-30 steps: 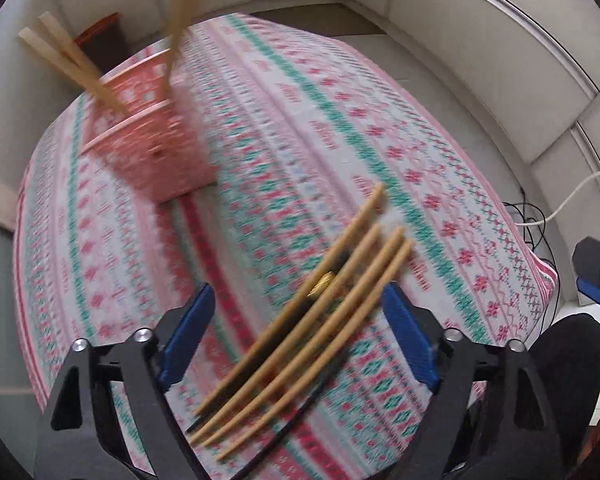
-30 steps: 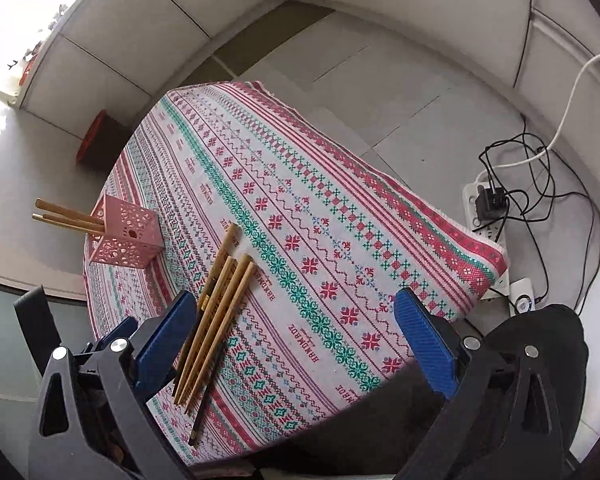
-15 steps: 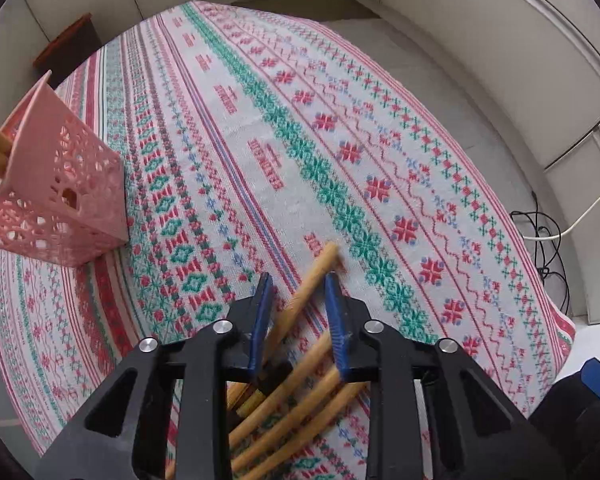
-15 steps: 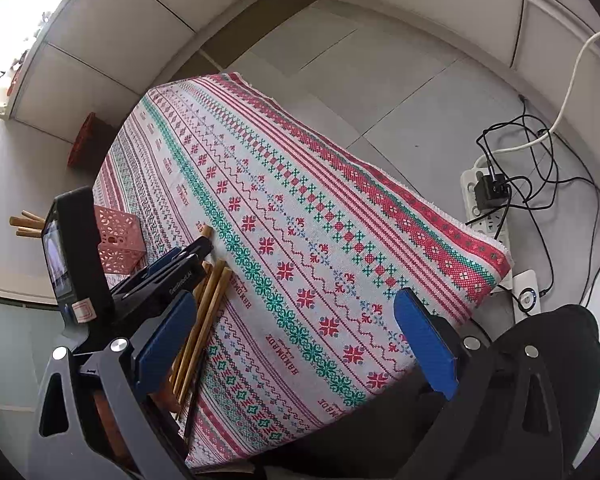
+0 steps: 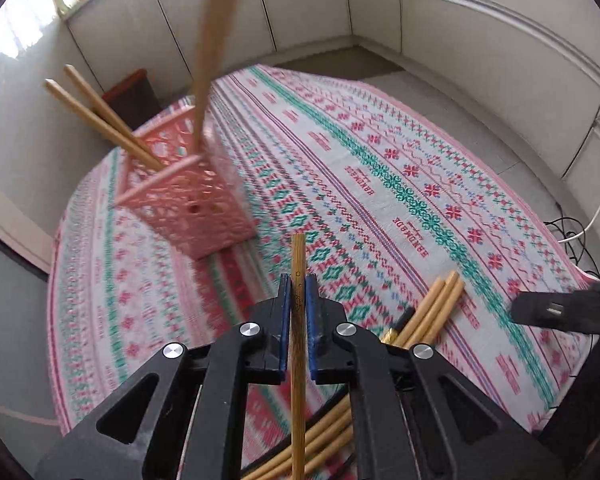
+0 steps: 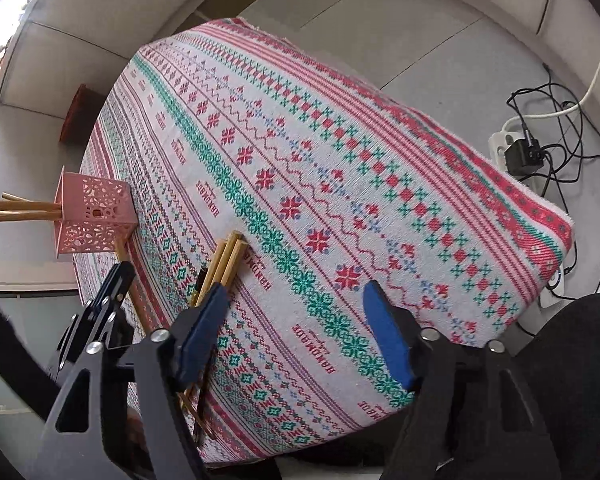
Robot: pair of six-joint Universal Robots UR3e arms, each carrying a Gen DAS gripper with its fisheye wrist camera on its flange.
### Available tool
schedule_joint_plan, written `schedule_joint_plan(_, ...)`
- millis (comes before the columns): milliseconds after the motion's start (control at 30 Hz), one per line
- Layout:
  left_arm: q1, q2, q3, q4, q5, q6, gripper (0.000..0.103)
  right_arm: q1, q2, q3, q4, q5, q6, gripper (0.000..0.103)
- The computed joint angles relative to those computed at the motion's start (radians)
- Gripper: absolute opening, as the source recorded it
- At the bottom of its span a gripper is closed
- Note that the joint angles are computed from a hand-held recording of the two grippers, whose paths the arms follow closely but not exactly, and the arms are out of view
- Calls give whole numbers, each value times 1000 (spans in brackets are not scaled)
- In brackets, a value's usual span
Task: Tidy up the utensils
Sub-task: 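Grasp a wooden chopstick with the right gripper while the left gripper lifts its chopstick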
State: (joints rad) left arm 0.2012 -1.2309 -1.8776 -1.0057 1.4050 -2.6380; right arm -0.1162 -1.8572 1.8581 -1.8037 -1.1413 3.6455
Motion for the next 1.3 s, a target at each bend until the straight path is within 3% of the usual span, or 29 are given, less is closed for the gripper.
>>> schedule_joint_plan(67, 88, 100, 8, -96, -74, 57, 6, 23, 34, -6, -24, 26, 39, 47)
schedule_joint_plan(200, 324, 230, 88, -337, -272, 169, 6, 83, 109, -49, -72, 17, 118, 46)
schedule_joint_plan(300, 436, 277, 131, -458, -368, 226, 6, 111, 158, -89, -74, 6, 160, 45)
schedule_joint_plan(367, 484, 287, 150, -505, -413, 255, 6, 145, 210, -136, -57, -36, 179, 38)
schedule_joint_plan(667, 619, 284, 232, -659, -529, 332, 6, 269, 354, -306, -38, -173, 295, 37)
schedule_joint_plan(733, 656, 283, 255, -702, -552, 359, 6, 293, 381, -342, -37, -206, 314, 31)
schedule_joint_plan(800, 681, 280, 273, -729, -566, 370, 6, 299, 391, -319, -113, -184, 327, 17)
schedule_joint_plan(933, 726, 276, 294, -771, -588, 393, 6, 313, 408, -313, -168, -186, 380, 17)
schedule_joint_plan(1033, 761, 268, 311, -794, -601, 403, 6, 262, 377, -216, -277, -117, 376, 10)
schedule_joint_plan(1300, 807, 252, 346, -836, -629, 408, 6, 202, 346, -237, -174, -150, 290, 11)
